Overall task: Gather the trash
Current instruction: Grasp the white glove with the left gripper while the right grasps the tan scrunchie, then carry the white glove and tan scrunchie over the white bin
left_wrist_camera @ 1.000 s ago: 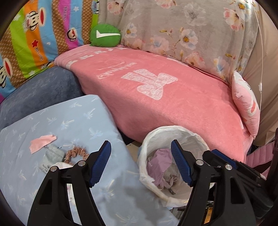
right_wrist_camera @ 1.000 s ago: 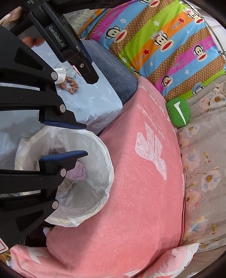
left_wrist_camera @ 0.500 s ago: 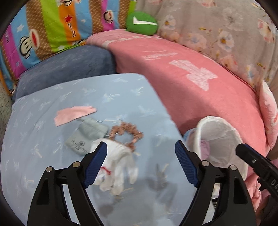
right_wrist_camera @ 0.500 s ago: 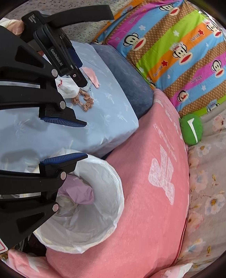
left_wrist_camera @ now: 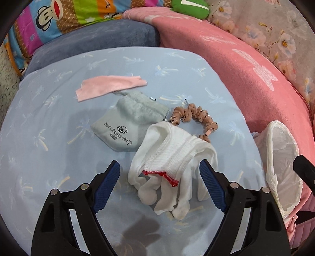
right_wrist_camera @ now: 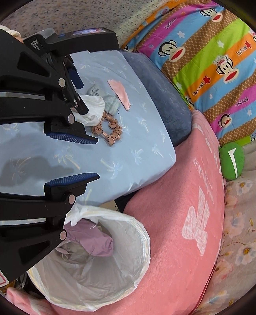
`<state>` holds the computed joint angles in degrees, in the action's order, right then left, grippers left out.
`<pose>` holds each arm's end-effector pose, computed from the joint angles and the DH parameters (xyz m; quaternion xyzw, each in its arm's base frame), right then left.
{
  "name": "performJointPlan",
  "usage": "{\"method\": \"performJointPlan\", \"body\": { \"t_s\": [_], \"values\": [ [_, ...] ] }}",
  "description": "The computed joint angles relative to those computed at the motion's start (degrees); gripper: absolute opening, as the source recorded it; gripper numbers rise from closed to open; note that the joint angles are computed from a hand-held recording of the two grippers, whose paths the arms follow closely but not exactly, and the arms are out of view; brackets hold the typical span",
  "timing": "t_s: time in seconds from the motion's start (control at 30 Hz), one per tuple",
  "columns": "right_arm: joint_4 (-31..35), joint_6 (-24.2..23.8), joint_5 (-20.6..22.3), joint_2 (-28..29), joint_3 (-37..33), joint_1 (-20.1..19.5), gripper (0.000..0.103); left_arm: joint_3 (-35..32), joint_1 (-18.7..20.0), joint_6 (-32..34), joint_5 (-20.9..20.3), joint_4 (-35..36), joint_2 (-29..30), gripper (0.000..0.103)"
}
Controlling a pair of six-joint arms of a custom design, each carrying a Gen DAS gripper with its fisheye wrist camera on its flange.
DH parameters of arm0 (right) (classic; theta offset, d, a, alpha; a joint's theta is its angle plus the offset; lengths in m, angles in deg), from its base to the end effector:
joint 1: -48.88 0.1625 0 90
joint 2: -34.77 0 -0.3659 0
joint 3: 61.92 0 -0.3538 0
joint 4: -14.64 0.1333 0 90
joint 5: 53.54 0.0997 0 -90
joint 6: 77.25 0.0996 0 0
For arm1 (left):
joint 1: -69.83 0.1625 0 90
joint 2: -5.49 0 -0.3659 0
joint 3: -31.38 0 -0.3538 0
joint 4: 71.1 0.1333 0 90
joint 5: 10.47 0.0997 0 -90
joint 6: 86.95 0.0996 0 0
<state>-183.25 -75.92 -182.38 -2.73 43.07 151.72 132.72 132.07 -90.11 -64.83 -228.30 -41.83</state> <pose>0.1917 -0.5224 0.0639 -0.0255 -0.8922 0.3617 0.2695 -0.0968 -0.5948 0.0891 0.1672 0.9315 -0.1863 0.2639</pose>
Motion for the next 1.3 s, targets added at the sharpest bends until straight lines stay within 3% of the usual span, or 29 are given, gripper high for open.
{"method": "performJointPlan", "body": {
  "t_s": [0.23,0.3,0.37,0.73,1.1,1.3],
  "values": [
    [3.2,-0.1,-0.4,2.8,-4.0,0.0,0.03,-1.4,1.4,0.1,-2.0,2.6,0.7,0.047],
    [4.1,-0.1,-0.5,3.7,-5.1,-0.1,0.03,-1.4,1.4,0.4,-2.2,2.9,0.5,0.026],
    [5.1,-0.2,-0.5,4.6,-6.5,-0.1,0.03,-1.5,1.9,0.3,-3.6,3.7,-0.4,0.017],
    [11.5,-0.1,-0.1,11.1,-16.3,-0.8,0.03,0.0,1.9,2.5,-4.7,0.4,-6.6,0.017],
    [17.3,0.3,-0.3,16.6,-25.1,-2.6,0.03,-5.3,2.8,6.1,-2.9,-1.2,-3.7,0.017],
    [17.9,0.2,-1.2,18.3,-26.9,-3.1,0.017,-6.4,3.1,6.3,-3.3,-0.9,-2.7,0.017]
  ]
}}
